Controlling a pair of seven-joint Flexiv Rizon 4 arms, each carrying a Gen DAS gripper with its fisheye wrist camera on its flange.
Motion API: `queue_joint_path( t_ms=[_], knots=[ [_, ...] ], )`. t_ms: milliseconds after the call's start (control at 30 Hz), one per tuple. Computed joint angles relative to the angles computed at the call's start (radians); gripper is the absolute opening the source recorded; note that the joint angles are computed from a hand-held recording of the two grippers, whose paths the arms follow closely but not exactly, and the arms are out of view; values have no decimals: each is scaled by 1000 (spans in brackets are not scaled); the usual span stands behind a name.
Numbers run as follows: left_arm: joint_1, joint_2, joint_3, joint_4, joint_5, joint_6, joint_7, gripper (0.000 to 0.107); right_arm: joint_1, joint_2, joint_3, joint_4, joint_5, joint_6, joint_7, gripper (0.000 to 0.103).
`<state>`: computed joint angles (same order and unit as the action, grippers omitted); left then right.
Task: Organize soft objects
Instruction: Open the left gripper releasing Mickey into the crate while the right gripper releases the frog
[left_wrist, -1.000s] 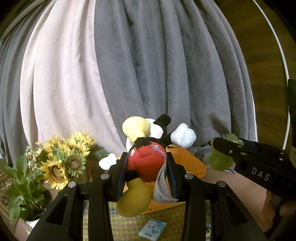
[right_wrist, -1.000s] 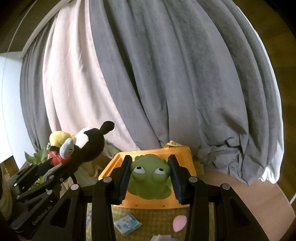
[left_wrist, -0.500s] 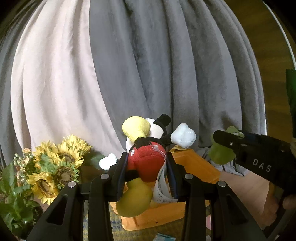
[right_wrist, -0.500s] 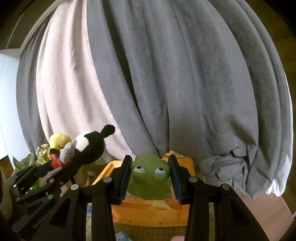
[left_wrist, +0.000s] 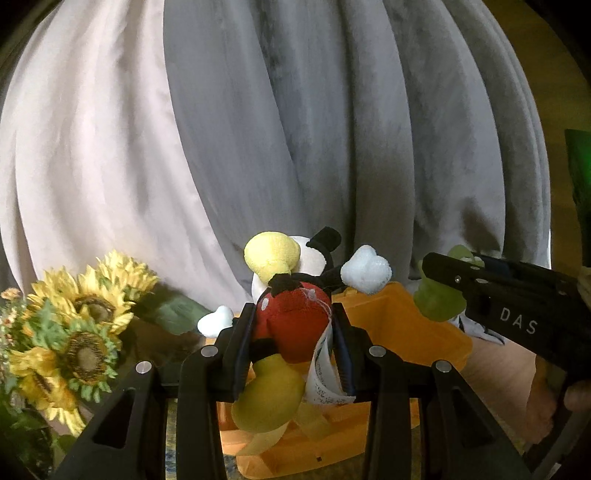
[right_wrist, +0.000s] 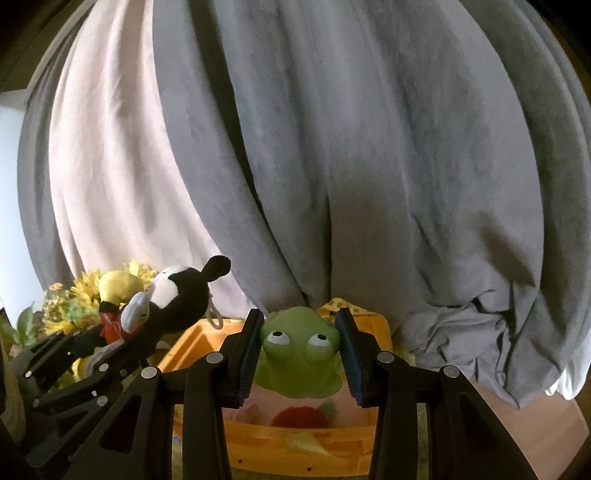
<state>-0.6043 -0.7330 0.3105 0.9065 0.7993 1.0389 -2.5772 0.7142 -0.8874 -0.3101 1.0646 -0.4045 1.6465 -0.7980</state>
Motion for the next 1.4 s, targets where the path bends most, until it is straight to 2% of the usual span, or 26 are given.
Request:
queue_joint_path(
  t_ms=[267, 600, 700, 733, 767, 800, 833, 867, 967, 1200, 1400],
  knots=[
    [73, -83, -58, -77, -112, -10, 135, 39, -100, -112, 173, -201, -29, -150, -69, 41],
    [102, -157, -57, -146, -231, -27, 244, 39, -134, -234, 283, -413, 2, -308, -181, 41],
    [93, -174, -31, -168, -234, -51, 226, 49, -136, -282, 317, -509, 28, -380, -235, 41],
    [75, -183, 2, -191, -222, -99, 179, 64, -134, -296, 322, -540, 37, -411, -251, 41],
    [76, -183, 2, -191, -217, -97, 162, 72, -131, -312, 329, -575, 47, -445, -269, 42],
    [80, -188, -1, -199, -214, -97, 152, 78, -129, -337, 330, -626, 56, -490, -278, 45],
    [79, -185, -1, -197, -209, -96, 142, 77, -126, -347, 323, -647, 67, -510, -275, 56],
    [77, -184, 1, -197, -202, -103, 137, 77, -125, -353, 315, -658, 77, -519, -267, 59],
    [61, -171, 11, -187, -172, -115, 116, 78, -120, -336, 285, -625, 92, -509, -246, 62],
    [27, -117, 23, -140, -104, -116, 44, 78, -101, -199, 206, -371, 53, -367, -147, 62],
    [-8, -54, 28, -83, -42, -115, -18, 78, -62, -79, 100, -166, -30, -243, -3, 67]
  ],
)
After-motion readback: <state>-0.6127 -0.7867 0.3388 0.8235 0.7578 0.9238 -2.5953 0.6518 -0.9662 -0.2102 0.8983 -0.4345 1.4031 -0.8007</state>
